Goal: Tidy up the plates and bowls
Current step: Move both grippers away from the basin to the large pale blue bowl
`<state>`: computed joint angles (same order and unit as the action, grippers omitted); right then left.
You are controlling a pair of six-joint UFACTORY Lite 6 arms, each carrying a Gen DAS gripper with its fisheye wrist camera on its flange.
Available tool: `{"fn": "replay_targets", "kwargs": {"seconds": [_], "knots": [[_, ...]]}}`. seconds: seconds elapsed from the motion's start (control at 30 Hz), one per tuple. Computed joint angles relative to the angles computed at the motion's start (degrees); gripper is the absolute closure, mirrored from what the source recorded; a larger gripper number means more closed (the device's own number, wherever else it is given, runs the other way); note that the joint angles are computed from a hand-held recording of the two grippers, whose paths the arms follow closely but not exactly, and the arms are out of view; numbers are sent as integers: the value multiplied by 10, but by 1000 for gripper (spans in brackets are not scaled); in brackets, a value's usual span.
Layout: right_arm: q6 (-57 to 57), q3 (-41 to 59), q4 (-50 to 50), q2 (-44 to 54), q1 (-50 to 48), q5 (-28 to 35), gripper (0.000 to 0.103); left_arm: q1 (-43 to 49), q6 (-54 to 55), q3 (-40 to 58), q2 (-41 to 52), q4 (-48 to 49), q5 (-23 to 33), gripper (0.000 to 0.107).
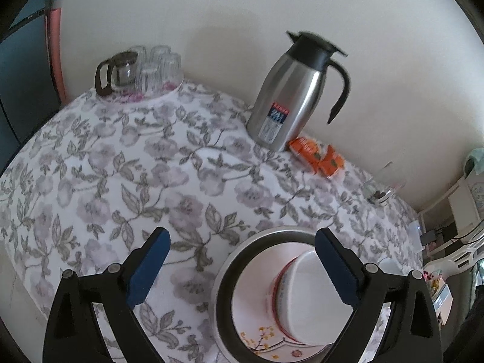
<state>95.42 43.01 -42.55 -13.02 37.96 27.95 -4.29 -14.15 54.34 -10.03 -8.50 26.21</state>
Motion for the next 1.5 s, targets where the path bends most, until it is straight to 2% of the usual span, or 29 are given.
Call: {"fn": "replay_targets", "kwargs": {"seconds": [0.13, 0.27, 0.63, 0.8, 1.03, 1.2, 1.5], "knots": [[-31, -44, 32, -56, -50, 19, 0, -20, -6, -2, -20, -6, -5, 10], [-86, -90, 78, -111, -112, 29, 0, -63, -52, -2, -31, 30, -12, 10], [-361, -190, 276, -247, -329, 3, 0, -248, -255, 30, -3, 221, -13, 10], [-507, -211, 378, -277, -418, 3, 0, -334, -301, 71, 42, 265, -7, 10], [-651, -227, 483, -261, -500, -26, 0, -425, -379, 162, 141, 350, 31, 10], [-736, -229, 541, -218, -532, -61, 0, -447, -388, 218, 209, 359, 33, 10], [-1001, -225, 773, -163, -587, -121, 0, -458, -420, 287, 306, 386, 24, 11]]}}
